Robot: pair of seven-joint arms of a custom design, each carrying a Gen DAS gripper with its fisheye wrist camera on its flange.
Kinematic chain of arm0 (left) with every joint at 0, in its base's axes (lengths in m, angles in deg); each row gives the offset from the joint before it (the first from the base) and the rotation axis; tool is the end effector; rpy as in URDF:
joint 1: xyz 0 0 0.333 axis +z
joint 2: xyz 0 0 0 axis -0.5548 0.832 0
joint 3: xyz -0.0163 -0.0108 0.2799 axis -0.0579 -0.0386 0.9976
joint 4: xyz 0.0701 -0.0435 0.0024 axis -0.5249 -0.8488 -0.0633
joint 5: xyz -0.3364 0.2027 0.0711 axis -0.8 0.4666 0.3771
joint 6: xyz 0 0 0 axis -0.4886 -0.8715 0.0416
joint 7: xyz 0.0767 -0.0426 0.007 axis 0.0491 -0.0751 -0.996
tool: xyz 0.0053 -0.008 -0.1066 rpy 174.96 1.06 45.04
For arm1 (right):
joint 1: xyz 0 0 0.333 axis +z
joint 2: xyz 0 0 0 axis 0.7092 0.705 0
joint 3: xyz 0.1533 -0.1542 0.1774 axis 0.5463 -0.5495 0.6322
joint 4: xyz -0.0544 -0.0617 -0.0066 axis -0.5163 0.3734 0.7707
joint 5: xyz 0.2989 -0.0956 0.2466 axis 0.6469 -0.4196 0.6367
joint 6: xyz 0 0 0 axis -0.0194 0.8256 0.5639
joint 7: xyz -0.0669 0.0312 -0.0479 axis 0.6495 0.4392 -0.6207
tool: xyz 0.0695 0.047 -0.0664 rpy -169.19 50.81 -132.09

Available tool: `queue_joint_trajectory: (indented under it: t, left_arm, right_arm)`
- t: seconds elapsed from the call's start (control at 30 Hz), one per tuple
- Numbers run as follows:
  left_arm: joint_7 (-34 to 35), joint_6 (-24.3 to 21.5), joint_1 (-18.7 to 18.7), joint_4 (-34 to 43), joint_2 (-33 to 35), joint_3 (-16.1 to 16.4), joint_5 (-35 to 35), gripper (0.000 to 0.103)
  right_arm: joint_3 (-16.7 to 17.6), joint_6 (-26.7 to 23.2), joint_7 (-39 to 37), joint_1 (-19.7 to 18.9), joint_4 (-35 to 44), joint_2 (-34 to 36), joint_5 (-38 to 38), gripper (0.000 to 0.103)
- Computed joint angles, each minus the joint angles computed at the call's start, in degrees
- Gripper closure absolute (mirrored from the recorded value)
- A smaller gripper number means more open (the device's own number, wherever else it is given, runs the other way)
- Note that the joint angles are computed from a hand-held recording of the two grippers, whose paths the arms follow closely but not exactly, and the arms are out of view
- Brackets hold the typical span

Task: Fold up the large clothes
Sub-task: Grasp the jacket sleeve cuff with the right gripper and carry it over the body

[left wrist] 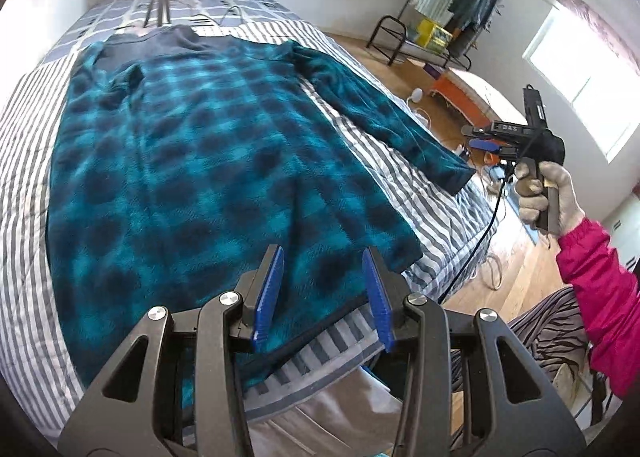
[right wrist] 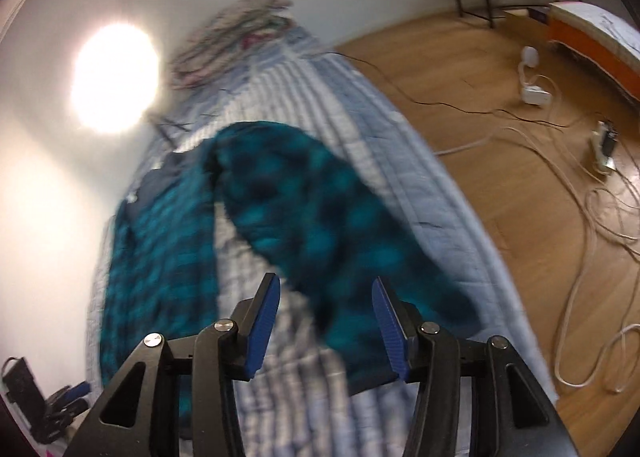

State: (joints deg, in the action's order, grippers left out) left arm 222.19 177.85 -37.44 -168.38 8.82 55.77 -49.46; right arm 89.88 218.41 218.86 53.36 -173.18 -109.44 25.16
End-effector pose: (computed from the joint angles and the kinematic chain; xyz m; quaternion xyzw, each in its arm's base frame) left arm 0.5834 -0.1794 0.4921 0.2788 -0.8926 0.3453 0.0790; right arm 0.3254 0.0757 0.4835 -0.3029 0.8992 -0.1705 0.2658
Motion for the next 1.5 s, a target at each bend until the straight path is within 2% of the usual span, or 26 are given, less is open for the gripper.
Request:
queue_joint_trajectory:
  t: [0.13,0.43,0.5,0.63,0.73,0.97,1.1,1.17,1.3,1.5]
  left_arm:
    - [1.0,-0.1,-0.8,1.2,0.8,-0.7,0.7,0.062]
    - [-0.5,0.8,-2.2,4.8,5.4,-2.2,2.8,0.062]
    - [-0.9,1.0,-2.4,5.2,5.9,-2.5,3.6,0.062]
    - [-1.6,1.3,-2.7,5.3,6.4,-2.9,4.2,0.062]
    - [-1.7,1.6,-2.6,5.3,6.4,-2.9,4.4,0.062]
    - [-3.9,1.2,-2.2,6.1,6.5,-2.7,4.0,0.062]
    - [-6.9,-1.0,-1.2,8.6,7.3,-2.4,2.5,0.062]
    - [-7.3,-0.3,-0.8,8.5,7.0,-2.4,1.5,0.062]
    - [-8.6,0.0,0.3,9.0,7.5,-2.1,-1.0,0.062]
    - [-13.8,-0.9,2.3,9.9,9.5,-1.9,-4.6,0.062]
  right_arm:
    - [0.1,-6.8,-1.2,-1.4,1.0,1.4,-1.1,0.052]
    - [-3.1,-8.2,-4.2,-1.5,-1.5,2.1,0.5,0.052]
    - [-3.3,-8.5,-5.2,-1.0,-1.5,2.9,1.3,0.057]
    - [-2.5,-9.7,-6.1,-0.6,-1.1,2.8,1.9,0.096]
    - [-0.9,-10.6,-4.5,-0.7,-0.6,1.3,1.1,0.102]
    - [1.5,-8.2,0.6,1.3,1.0,-2.9,0.5,0.103]
    - [3.3,-5.2,1.0,3.3,5.7,0.7,-0.4,0.103]
    - [4.0,-3.6,0.5,4.3,8.0,3.3,-1.1,0.103]
    - [4.0,2.0,-2.1,7.0,14.8,13.0,-1.3,0.103]
    - [3.6,6.4,-9.7,11.4,25.2,27.3,-0.1,0.103]
